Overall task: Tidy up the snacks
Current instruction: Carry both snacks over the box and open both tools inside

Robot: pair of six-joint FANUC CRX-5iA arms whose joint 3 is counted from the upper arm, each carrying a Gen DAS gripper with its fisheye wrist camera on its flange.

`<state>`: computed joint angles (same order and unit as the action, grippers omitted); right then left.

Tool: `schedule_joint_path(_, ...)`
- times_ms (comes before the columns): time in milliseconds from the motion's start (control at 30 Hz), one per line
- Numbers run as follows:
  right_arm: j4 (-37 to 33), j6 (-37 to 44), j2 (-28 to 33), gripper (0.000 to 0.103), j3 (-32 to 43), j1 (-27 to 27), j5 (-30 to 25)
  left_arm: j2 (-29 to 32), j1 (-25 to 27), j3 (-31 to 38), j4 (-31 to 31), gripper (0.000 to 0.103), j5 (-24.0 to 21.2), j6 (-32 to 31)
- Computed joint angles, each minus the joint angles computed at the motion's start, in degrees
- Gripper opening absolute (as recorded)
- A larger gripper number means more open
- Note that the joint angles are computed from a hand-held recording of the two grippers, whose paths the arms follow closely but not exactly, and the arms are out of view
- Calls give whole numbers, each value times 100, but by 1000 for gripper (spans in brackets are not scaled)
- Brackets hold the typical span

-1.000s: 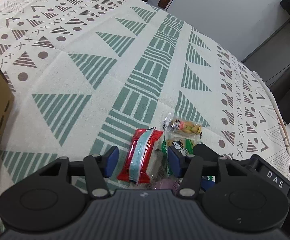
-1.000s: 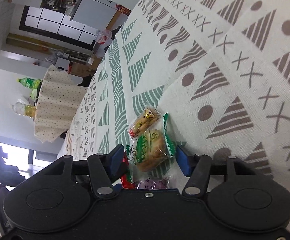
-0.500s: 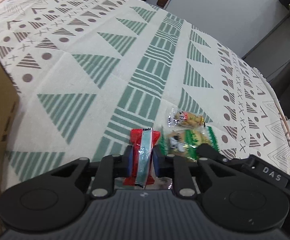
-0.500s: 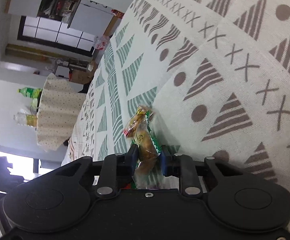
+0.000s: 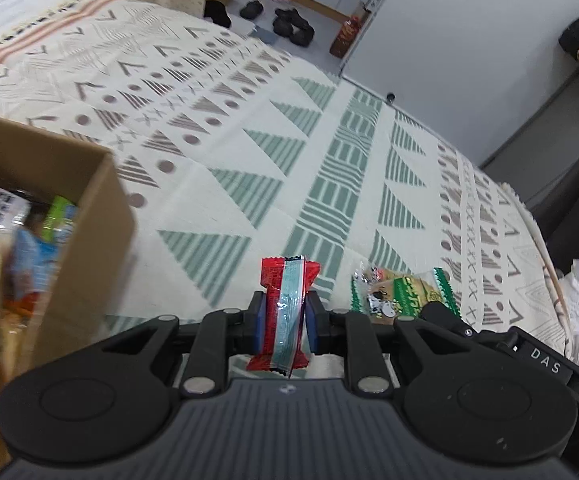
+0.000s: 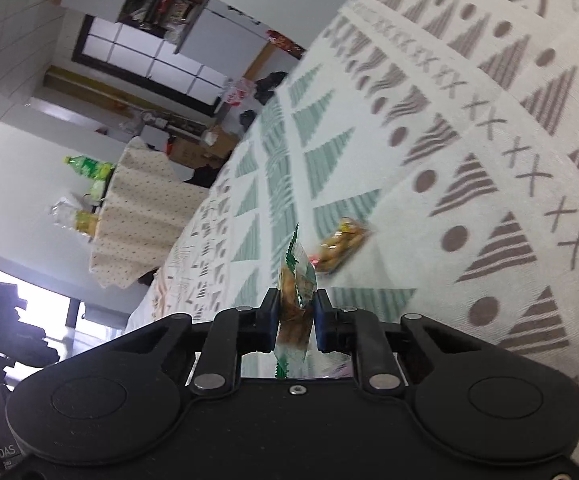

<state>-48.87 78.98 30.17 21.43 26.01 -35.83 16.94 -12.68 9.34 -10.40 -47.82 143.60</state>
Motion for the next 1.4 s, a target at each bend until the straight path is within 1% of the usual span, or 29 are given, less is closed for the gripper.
schedule_joint_path(200, -210, 337, -157, 18, -4, 53, -5, -493, 54, -252, -231, 19, -103, 154)
schedule_joint_path(333, -197, 517, -268, 18, -10, 174, 49, -793, 75, -372, -418, 19, -227, 301)
schedule_joint_path(567, 105, 523, -444, 18, -100, 451, 162, -1352, 152, -663, -656, 19, -409, 500)
schedule_joint_path(967, 504, 411, -824, 18, -367, 894, 466, -2235, 507, -1271, -764, 20, -725, 623)
schedule_joint_path(1200, 904, 246, -980, 18, -463, 1233, 652, -2625, 897, -1693, -475, 20, -643, 395)
schedule_joint_path(1400, 1467, -216, -1083, 18, -584, 1518, 704, -2851, 1275, -2077, 7, 20, -477, -55)
